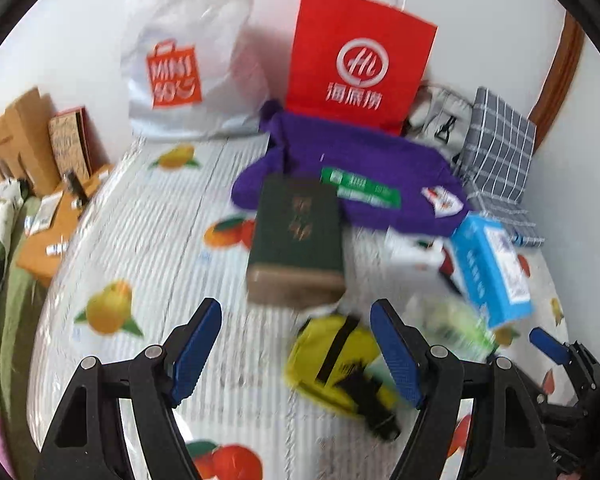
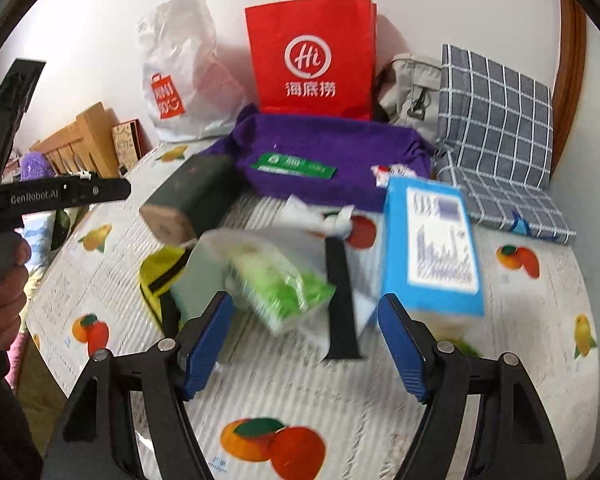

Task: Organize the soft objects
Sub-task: 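Move the right gripper to the black watch strap and grasp it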

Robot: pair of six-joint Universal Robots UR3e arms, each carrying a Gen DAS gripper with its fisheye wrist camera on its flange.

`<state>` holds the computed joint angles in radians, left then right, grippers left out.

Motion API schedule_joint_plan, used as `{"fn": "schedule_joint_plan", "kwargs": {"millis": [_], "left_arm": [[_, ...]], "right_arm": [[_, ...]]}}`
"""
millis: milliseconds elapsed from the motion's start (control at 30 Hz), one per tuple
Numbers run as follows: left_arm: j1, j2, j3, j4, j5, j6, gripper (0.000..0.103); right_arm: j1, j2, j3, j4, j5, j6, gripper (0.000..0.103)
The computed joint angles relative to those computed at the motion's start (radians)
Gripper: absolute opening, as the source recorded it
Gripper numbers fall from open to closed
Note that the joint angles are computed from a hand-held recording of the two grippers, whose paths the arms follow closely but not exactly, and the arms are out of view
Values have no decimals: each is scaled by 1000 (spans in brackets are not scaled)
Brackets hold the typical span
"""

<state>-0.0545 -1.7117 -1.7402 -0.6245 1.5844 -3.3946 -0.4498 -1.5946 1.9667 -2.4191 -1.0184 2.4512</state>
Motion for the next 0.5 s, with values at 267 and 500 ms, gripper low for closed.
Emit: {"fn": "schedule_joint_plan", "kwargs": {"millis": [267,500], "left_arm": [[7,42,-190,85,-60,22,76],[2,40,-257,127,-97,24,76]], "right_arm": [[-41,-29,156,-144,-17,18,73],[-44,88,85,-160,-52,29,53]]}}
